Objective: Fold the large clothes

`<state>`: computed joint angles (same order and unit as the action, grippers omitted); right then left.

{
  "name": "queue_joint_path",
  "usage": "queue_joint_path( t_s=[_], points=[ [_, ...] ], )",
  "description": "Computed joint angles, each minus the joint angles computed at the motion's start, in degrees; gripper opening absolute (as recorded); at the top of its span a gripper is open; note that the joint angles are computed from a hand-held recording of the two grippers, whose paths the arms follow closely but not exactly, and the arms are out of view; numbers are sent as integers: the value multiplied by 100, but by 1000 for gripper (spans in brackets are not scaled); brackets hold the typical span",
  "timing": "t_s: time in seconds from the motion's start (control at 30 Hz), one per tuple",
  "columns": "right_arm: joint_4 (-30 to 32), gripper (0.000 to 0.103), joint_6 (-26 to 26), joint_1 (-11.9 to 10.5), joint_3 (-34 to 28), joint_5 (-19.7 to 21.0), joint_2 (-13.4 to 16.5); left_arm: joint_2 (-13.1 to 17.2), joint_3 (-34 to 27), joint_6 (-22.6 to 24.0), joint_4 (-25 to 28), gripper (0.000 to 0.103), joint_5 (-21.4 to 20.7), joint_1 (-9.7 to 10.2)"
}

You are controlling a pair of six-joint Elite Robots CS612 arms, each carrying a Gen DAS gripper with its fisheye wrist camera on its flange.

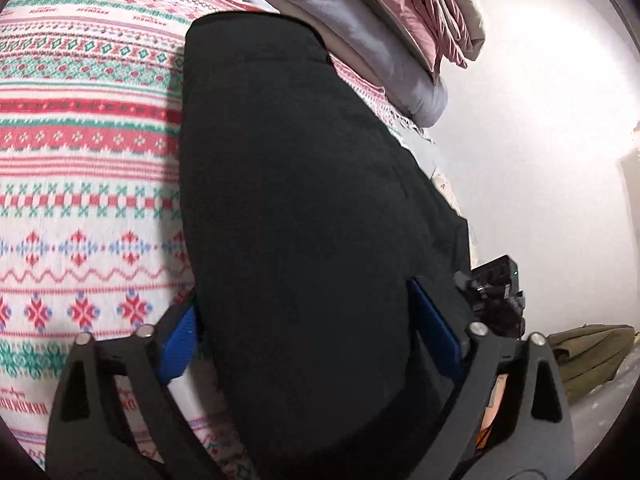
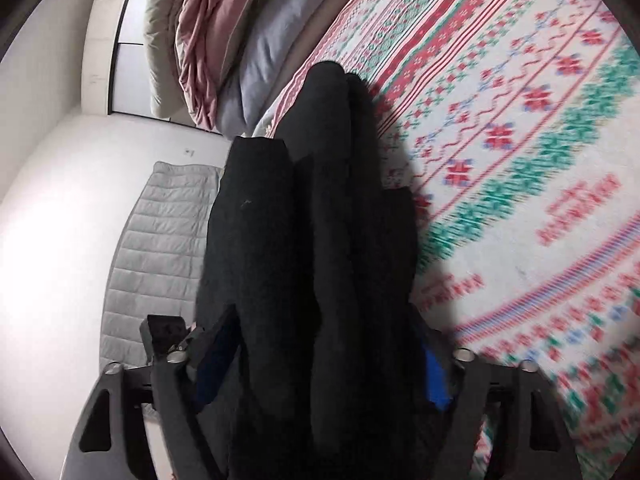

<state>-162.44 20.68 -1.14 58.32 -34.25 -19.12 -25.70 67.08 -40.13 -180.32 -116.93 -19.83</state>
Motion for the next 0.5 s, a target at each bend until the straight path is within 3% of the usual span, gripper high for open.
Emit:
queue_joint_path(
  t_s=[0.1, 0.23, 0.37, 0.43, 0.5],
  points=[
    [-295, 48, 335, -38, -161, 480, 168, -86, -38, 237, 101, 87, 178, -80],
    [-1120, 40, 707, -103, -196, 829, 220, -100, -316, 576, 53, 76, 279, -179],
    [-2149, 40, 1051, -143, -18, 574, 48, 125, -1056, 865, 318, 75, 180, -246],
    [-2850, 40, 1358, -182, 38, 429, -9, 327, -1529, 939, 415, 75, 63, -251],
    [-3165, 40, 1385, -217, 161, 114, -130, 659, -2220, 936, 655, 75, -59, -254]
  ],
)
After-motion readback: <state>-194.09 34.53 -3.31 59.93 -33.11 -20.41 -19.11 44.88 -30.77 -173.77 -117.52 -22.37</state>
